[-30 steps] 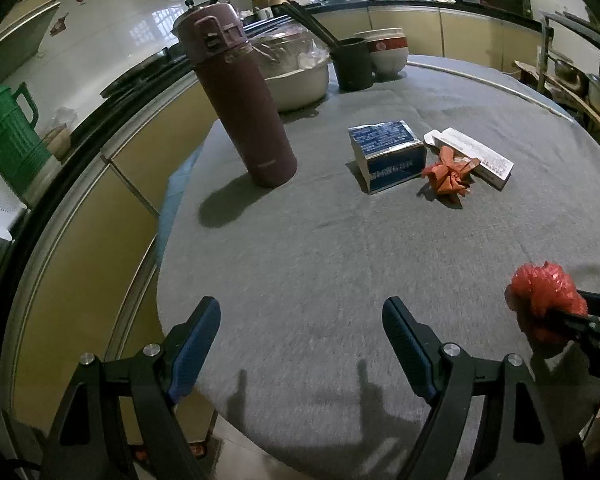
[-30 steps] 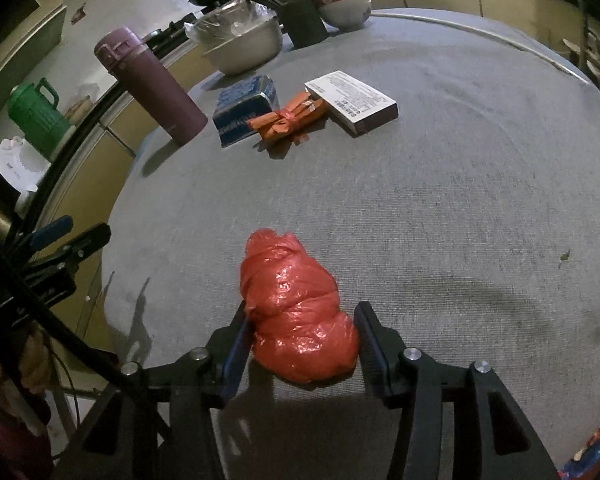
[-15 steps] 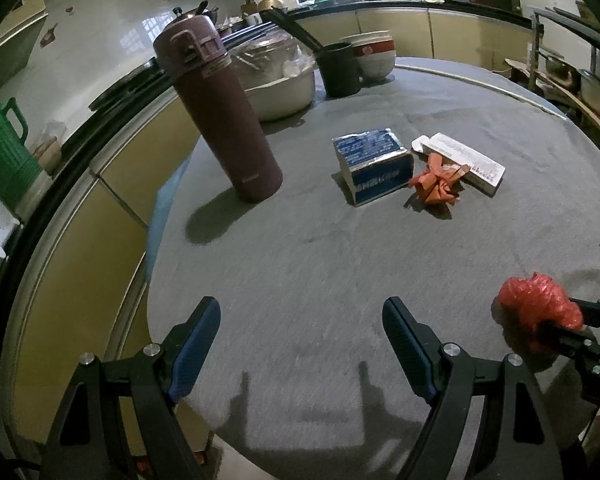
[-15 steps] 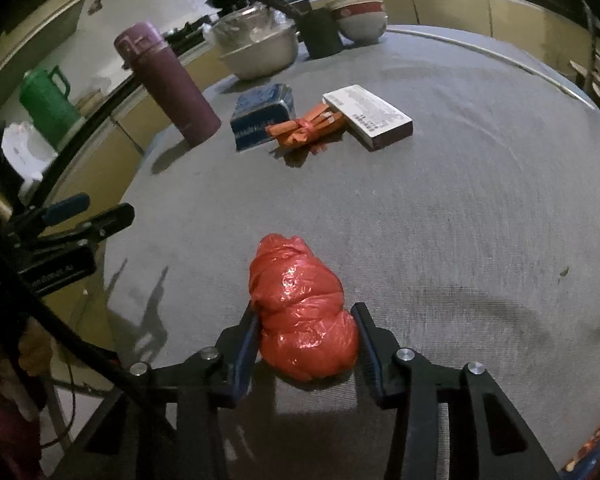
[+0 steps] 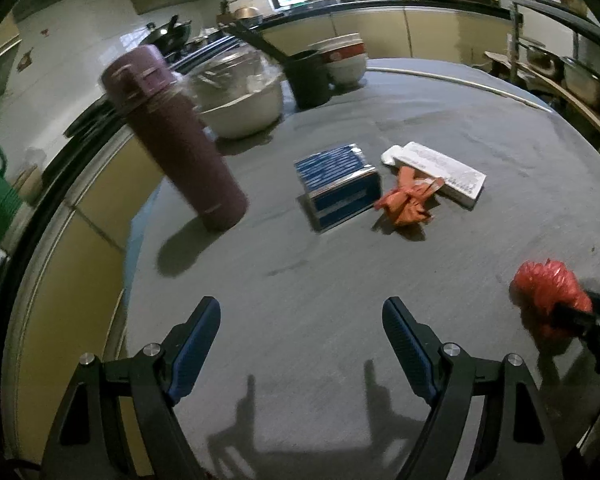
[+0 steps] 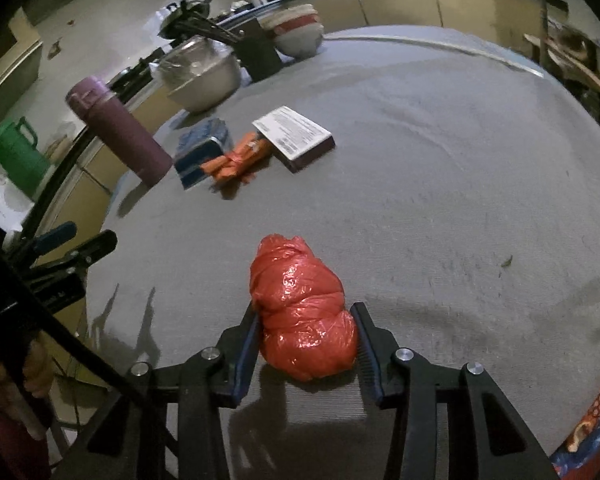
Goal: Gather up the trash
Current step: 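Reach the left tool to the orange tied bundle while the right holds the red bag, then grasp and lift the orange bundle with the left tool while the right holds the bag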
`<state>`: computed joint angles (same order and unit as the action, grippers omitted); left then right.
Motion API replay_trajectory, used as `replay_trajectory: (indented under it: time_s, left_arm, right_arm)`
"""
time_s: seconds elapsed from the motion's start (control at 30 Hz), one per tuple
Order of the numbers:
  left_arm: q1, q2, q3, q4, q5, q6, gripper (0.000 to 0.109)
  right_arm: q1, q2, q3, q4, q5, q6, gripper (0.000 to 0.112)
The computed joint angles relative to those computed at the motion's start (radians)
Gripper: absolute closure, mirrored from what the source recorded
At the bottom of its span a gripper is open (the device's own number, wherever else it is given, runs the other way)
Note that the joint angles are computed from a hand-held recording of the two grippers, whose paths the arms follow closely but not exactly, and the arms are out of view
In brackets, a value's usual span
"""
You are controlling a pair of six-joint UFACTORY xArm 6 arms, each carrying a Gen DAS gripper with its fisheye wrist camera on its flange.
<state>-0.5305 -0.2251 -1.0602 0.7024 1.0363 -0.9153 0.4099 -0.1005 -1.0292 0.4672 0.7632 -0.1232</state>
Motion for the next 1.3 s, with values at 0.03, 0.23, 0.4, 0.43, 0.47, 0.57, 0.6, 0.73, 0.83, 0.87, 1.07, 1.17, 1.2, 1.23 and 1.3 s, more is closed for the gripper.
replay_trajectory:
  time_s: [0.03, 0.23, 0.4, 0.43, 0.47, 0.57, 0.6, 0.73, 0.83, 0.87, 1.07, 1.17, 1.2, 1.23, 1.3]
  left_arm:
    - [0.010, 0.018, -0.010, -0.014, -0.028, 0.018, 0.025]
    - [0.087, 0.121, -0.057, -0.167, -0.224, 0.157, 0.025]
    - [0.145, 0.250, -0.152, -0.326, -0.292, 0.255, 0.025]
    - [0.149, 0.272, -0.173, -0.340, -0.291, 0.264, 0.025]
    - [0.153, 0.299, -0.199, -0.359, -0.293, 0.278, 0.025]
    - [0.157, 0.346, -0.247, -0.391, -0.297, 0.315, 0.025]
    - [0.158, 0.367, -0.269, -0.404, -0.296, 0.326, 0.025]
    - [0.175, 0.420, -0.319, -0.474, -0.297, 0.362, 0.025]
    - [0.184, 0.432, -0.317, -0.556, -0.326, 0.393, 0.043]
    - [0.182, 0.431, -0.314, -0.528, -0.335, 0.373, 0.056]
    - [0.176, 0.396, -0.268, -0.582, -0.381, 0.406, 0.066]
    - [0.164, 0.332, -0.199, -0.575, -0.404, 0.383, 0.066]
    - [0.159, 0.314, -0.184, -0.564, -0.405, 0.373, 0.066]
    - [0.152, 0.294, -0.167, -0.547, -0.401, 0.357, 0.067]
    - [0.136, 0.244, -0.130, -0.509, -0.378, 0.320, 0.067]
  right_arm:
    - [-0.004, 0.001, -0.001, 0.013, 0.003, -0.006, 0.065]
    - [-0.026, 0.018, -0.007, 0.094, 0.025, -0.055, 0.065]
    - [-0.027, 0.016, 0.001, 0.119, 0.019, -0.093, 0.065]
    - [-0.029, 0.015, 0.003, 0.126, 0.020, -0.101, 0.065]
    - [-0.032, 0.015, 0.004, 0.135, 0.022, -0.109, 0.066]
    - [-0.037, 0.014, 0.006, 0.149, 0.025, -0.125, 0.066]
    - [-0.037, 0.013, 0.007, 0.151, 0.025, -0.128, 0.066]
    - [-0.042, 0.008, 0.014, 0.164, 0.024, -0.147, 0.066]
    - [-0.043, 0.005, 0.018, 0.172, 0.021, -0.157, 0.066]
    - [-0.043, 0.005, 0.019, 0.172, 0.021, -0.158, 0.066]
    - [-0.049, -0.005, 0.025, 0.177, 0.029, -0.143, 0.066]
    - [-0.053, -0.021, 0.036, 0.170, 0.027, -0.130, 0.066]
    - [-0.055, -0.033, 0.045, 0.168, 0.023, -0.125, 0.066]
    - [-0.056, -0.040, 0.050, 0.167, 0.022, -0.121, 0.066]
    - [-0.059, -0.059, 0.061, 0.169, 0.018, -0.119, 0.066]
